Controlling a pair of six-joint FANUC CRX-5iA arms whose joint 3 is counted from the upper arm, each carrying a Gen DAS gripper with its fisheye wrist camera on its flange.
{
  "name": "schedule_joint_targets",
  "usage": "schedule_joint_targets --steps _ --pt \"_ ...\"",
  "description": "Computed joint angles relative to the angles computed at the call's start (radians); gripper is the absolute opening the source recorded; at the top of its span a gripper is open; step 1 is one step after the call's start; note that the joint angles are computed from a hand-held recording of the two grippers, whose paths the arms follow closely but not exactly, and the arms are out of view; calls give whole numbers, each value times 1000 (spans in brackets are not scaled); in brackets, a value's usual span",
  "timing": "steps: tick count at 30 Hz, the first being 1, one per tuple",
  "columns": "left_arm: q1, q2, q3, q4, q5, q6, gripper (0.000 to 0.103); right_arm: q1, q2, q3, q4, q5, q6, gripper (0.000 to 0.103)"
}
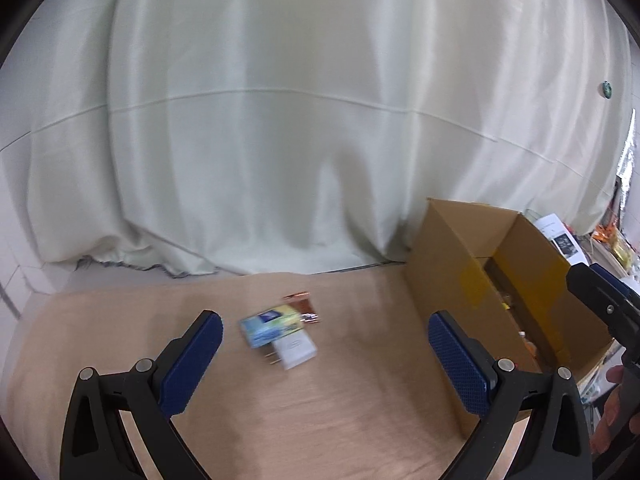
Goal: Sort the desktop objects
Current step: 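Return both tools from the box to the blue tissue pack and charger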
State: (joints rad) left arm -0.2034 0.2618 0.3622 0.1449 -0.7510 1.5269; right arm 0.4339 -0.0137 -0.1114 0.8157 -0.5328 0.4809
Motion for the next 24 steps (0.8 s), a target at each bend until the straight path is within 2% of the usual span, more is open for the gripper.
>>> schedule_joint_targets --steps 2,10,21,24 --pt "19 -14 -10 -38 -14 33 103 13 15 11 -11 8 11 100" --pt "84 -53 -86 -52 11 60 103 63 78 65 -60 -1 92 100" --pt "120 -16 -97 -51 1 54 103 85 177 141 -183 0 191 100" --pt "131 5 -99 -40 1 49 103 85 216 184 -255 -13 259 100"
